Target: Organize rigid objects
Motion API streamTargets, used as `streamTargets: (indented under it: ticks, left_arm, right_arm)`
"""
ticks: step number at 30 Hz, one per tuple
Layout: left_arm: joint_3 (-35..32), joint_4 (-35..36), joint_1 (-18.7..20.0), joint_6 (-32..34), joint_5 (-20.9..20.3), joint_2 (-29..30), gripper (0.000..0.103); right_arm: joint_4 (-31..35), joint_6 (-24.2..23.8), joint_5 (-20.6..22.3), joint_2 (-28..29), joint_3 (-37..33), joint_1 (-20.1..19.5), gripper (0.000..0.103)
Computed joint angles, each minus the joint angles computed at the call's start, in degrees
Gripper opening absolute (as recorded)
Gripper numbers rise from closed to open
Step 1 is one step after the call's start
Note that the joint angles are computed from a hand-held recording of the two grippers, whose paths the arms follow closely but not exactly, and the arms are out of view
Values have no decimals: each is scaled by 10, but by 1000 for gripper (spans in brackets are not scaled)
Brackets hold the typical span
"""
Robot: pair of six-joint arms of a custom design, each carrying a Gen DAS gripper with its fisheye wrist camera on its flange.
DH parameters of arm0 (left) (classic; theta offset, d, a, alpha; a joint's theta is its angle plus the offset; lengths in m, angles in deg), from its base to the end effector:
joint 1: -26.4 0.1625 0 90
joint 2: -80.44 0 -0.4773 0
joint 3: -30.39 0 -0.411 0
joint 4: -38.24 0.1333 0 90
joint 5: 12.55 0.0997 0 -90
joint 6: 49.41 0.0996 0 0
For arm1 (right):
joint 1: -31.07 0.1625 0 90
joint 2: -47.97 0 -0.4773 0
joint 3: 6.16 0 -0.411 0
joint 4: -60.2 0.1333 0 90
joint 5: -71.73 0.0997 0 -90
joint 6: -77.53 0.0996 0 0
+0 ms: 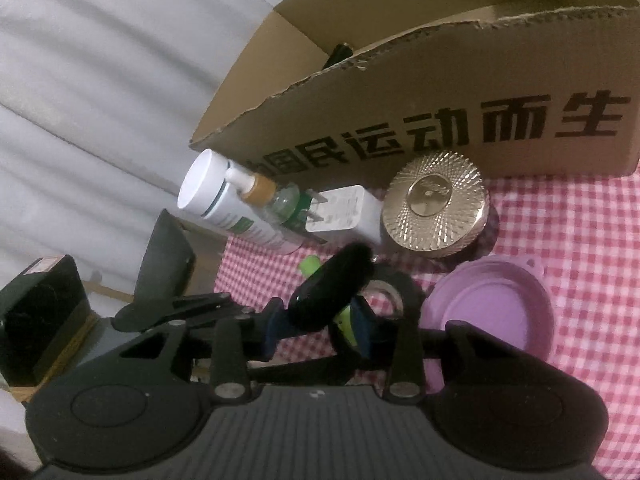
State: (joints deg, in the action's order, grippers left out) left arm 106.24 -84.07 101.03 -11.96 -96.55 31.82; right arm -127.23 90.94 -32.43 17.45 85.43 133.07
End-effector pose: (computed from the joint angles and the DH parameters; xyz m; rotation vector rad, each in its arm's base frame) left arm -0.0706 -0.7989 0.2427 1.3371 2.7081 -0.1012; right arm 0.2620 -0.7085 0.0265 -0.1528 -2.8764 1.0006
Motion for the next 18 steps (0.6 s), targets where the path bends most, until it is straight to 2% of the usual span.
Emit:
streamTargets:
  ticks: [7, 18]
  left_arm:
    - [11, -16, -2, 15, 3, -9, 37]
    - [35, -66, -5, 41, -6, -22, 37]
  right_arm:
    - [-12, 30, -7, 2, 4, -4, 36]
    - [-46, 41, -37, -7, 23, 3, 37]
